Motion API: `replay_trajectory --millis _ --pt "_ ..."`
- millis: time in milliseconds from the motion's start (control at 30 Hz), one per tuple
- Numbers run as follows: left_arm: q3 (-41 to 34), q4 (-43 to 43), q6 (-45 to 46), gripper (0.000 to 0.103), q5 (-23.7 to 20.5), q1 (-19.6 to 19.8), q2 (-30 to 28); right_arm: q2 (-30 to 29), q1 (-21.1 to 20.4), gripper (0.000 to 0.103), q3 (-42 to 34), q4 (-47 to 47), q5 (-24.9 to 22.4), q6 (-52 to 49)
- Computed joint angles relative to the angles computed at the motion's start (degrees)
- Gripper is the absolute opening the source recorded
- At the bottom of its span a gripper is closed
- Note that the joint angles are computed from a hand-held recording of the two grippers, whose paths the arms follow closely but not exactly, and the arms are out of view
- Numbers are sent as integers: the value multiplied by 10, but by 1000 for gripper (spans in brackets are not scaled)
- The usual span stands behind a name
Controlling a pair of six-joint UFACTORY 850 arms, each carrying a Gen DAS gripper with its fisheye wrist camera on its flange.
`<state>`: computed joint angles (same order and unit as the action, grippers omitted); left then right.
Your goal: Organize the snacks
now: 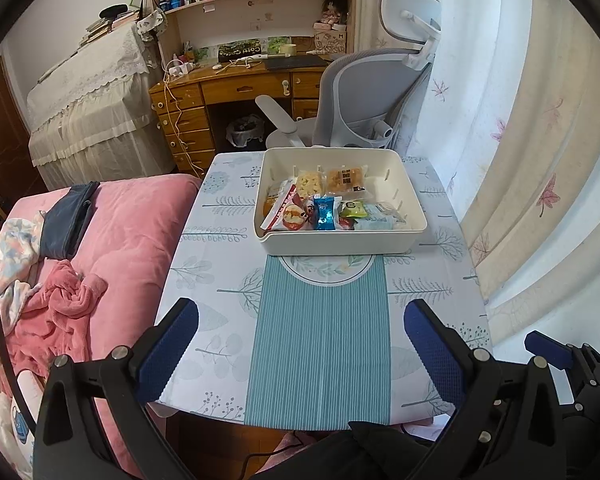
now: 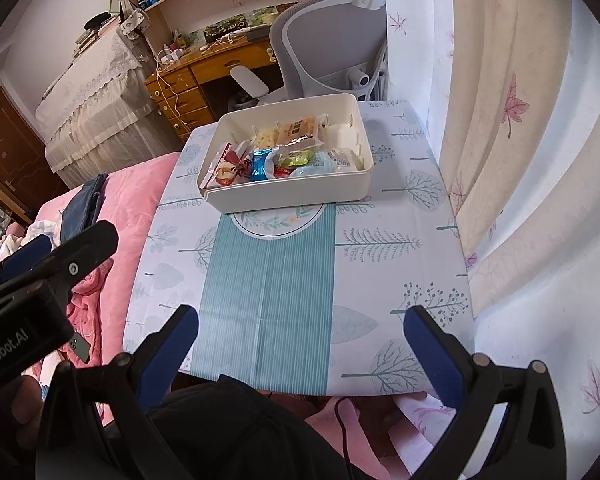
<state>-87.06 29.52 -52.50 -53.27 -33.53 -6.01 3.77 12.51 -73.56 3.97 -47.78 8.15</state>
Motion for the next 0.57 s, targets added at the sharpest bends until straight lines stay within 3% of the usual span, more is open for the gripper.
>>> replay_trajectory --millis 567 --pt "-6 -1 8 102 -4 1 -6 -2 0 103 -3 0 -2 1"
